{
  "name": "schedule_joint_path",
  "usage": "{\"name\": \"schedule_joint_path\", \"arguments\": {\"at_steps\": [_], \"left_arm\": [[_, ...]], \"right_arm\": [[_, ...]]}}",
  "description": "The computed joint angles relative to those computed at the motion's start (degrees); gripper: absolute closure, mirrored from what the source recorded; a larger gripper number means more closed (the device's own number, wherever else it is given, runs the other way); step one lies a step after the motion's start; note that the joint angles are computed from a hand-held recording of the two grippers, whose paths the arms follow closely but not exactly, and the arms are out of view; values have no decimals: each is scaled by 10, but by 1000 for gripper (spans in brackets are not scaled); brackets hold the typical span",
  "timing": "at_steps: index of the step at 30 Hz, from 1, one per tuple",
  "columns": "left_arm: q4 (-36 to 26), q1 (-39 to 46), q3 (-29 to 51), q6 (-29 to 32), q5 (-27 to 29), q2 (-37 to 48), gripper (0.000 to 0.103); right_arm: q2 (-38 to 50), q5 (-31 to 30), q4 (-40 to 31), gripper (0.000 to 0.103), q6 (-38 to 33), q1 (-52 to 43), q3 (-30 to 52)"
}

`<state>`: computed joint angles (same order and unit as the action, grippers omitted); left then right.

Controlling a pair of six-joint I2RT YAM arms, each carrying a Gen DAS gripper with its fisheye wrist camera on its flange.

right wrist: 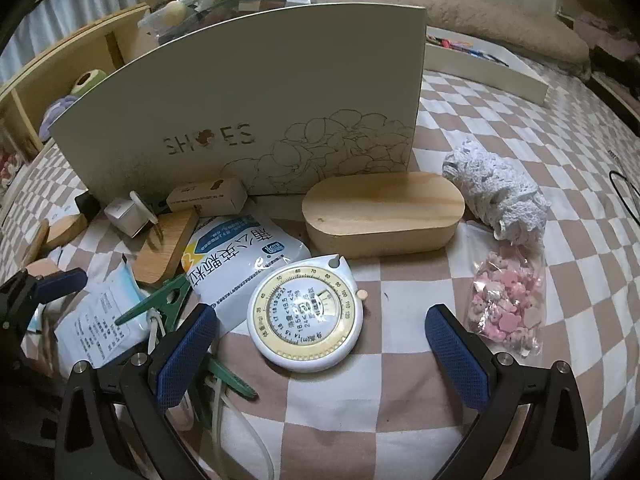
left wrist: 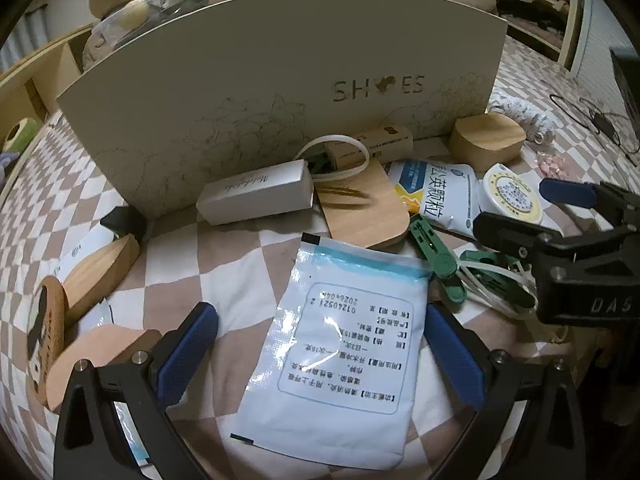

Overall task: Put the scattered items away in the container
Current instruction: 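Grasp the white medicine packet with the left gripper while the right grasps the tape measure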

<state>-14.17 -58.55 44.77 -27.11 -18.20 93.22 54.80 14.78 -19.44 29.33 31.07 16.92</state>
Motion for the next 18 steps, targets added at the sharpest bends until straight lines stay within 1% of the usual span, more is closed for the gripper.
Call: {"name": "schedule_joint_path", "arguments": {"at_steps": [3,8,11,12,13,16,17,18], "left_arm": [[16,5,-18,-2,6,-12,0],[27,-2,-36,-14,-6,-26,0],[29,5,-46,-12,2,-38,0],[30,7,-49,-11,5,-42,0],[32,8,-54,-11,7,-47,0],[38,10,-71,-6,10,-66,0],[37,11,-75,-5,11,-71,1],[36,12,-77,-3,13,-76,2]], "right_arm": [[-21,20,6,0,14,20,-20],[-37,5,-10,0,14,13,-24],[-39,27,-36,0,37,27,-17],[-31,35,-38,0,47,36,-10],[-15,48,-25,0,61,51,-6],[-61,59,-43,0,75,65,-8],[-81,53,-49,1,74,65,-12],[-90,48,-52,8,75,67,-14]]}}
